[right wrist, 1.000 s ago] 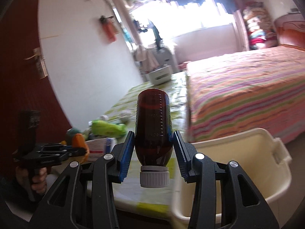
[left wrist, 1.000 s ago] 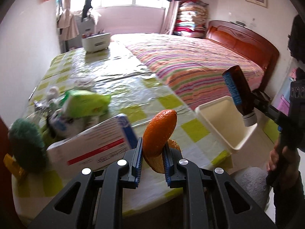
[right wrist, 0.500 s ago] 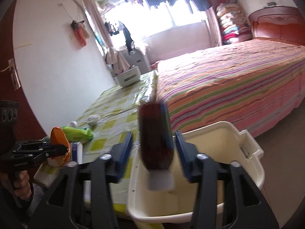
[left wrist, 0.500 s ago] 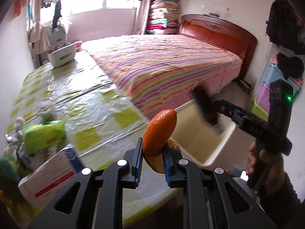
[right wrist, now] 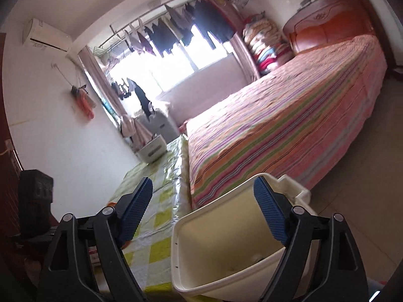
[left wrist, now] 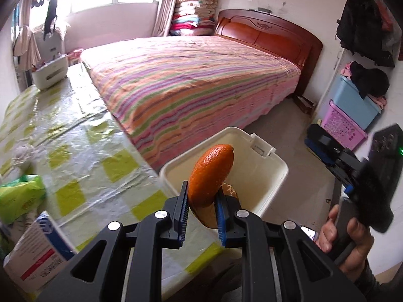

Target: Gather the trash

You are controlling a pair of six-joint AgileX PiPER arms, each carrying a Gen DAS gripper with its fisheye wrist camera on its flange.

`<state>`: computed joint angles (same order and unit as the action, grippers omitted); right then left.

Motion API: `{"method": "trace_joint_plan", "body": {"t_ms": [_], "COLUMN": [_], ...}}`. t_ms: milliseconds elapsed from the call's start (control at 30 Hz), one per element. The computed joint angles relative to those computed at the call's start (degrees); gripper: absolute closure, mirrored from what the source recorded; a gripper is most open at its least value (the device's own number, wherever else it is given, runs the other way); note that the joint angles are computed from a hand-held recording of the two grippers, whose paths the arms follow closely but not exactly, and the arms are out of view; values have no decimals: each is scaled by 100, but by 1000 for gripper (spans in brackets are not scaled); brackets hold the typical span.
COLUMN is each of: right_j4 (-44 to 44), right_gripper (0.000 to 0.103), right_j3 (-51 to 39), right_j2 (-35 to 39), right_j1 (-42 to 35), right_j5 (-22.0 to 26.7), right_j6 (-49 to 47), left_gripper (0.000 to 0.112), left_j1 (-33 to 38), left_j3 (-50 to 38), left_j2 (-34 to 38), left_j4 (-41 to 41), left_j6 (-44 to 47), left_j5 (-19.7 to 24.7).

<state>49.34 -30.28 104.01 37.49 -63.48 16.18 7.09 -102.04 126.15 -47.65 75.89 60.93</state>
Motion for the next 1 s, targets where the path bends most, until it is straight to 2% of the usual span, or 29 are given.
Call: {"method": "trace_joint_plan", "body": {"t_ms": [200, 333, 400, 467, 567, 667, 767, 833, 900, 1000], "right_j4": [706, 626, 595, 540, 572, 687, 857, 815, 291, -239], "right_gripper": [21, 20, 20, 20, 20, 20, 10, 6, 6, 6], "right_j3": [-69, -175, -264, -368, -485, -689, -1102, -1644, -2353, -3956], "right_j2": [-7, -238, -310, -338, -266, -234, -171, 9, 384, 1191], "right_j1": [444, 338, 291, 273, 403, 589, 918, 1058, 1045, 975], "right_j5": [-418, -169, -108, -67, -159, -187, -249, -76, 352, 1824], "right_j6": [-407, -768, -1008, -1139, -1109, -1241, -1717, -2215, -2664, -4029], "left_gripper": [93, 89, 81, 50, 40, 39, 39, 36, 29, 28], "left_j1": [-425, -693, -767, -746, -526, -183, 630, 1206, 1830, 2646], "left_j3": [-159, -396, -586, -431, 56, 306, 923, 1131, 1157, 735], "left_j2": [170, 338, 463, 396, 145, -67, -510, -628, -552, -100], "left_j4": [269, 423, 526, 431, -152, -424, -1321, -1957, -2593, -3112], "left_j6": [-328, -481, -653, -663, -148, 223, 1318, 2066, 2780, 3210], "left_j5": [-6, 18, 141, -95, -527, -639, -991, -987, -975, -865]}}
